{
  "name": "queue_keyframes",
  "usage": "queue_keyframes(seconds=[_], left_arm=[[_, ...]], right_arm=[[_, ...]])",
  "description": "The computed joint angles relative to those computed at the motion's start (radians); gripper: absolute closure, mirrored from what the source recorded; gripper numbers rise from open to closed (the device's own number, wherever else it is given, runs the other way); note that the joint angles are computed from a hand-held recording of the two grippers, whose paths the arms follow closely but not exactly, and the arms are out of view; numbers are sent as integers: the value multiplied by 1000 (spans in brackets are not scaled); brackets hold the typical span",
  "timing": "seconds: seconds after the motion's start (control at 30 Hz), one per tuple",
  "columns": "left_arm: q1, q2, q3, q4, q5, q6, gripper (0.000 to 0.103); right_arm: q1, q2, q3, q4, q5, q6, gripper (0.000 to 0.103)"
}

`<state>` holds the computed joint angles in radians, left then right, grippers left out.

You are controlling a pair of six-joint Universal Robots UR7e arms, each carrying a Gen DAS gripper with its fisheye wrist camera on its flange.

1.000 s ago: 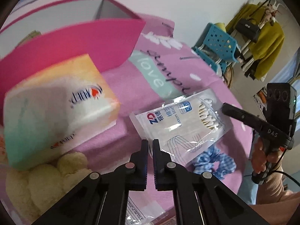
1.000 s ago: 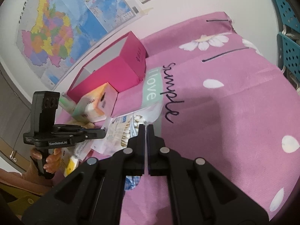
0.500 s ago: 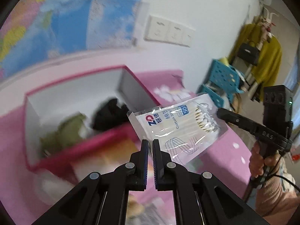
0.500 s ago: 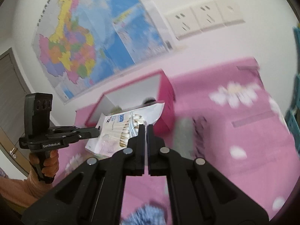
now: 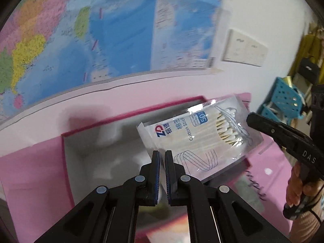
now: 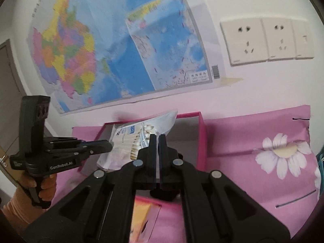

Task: Organize soft objects
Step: 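Lift the cotton-swab bag and place it into the pink box, then open the right tool and move it toward the blue gingham scrunchie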

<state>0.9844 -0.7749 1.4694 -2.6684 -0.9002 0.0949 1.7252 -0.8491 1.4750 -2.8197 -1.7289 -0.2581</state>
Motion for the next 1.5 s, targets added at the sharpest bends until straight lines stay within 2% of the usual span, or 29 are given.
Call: queue_keyframes(seconds=[0.17, 0.23, 0.37, 0.5, 0.53, 0.63, 0.8, 1.0, 1.13, 1.27, 1.33, 1.5], left_arm=[[28, 63, -102, 64, 56, -23, 99], [40, 80, -140, 120, 57, -44, 99], [50, 98, -175, 158, 94, -83, 88], [43, 63, -112, 71, 103, -74, 86], [40, 54, -95, 47, 97, -70, 86], [22, 16, -16, -52, 61, -31, 84], [-30, -108, 198, -222, -36, 65, 69], [-80, -231, 406, -311, -120, 104, 58], [-93, -262, 497, -332, -205, 82, 49], [-104, -270, 572, -319, -248, 43, 48], [-99, -262, 587, -296, -293, 19, 48], [-99, -216, 605, -253, -343, -14, 48]], right_arm=[[-2, 88, -103, 68, -66, 26, 98], [2, 120, -140, 90, -110, 40, 87], [11, 156, -179, 105, -179, 54, 74], [20, 136, -139, 67, -193, 18, 62], [18, 124, -122, 67, -189, 11, 62], [20, 80, -62, 54, -172, -13, 62], [14, -31, 68, 42, -89, -35, 62], [12, -172, 230, 50, -16, -56, 54], [11, -256, 334, 76, -27, -54, 49], [-1, -325, 422, 123, -79, -27, 48], [-15, -360, 463, 153, -98, -2, 48], [-34, -416, 533, 223, -167, 43, 48]])
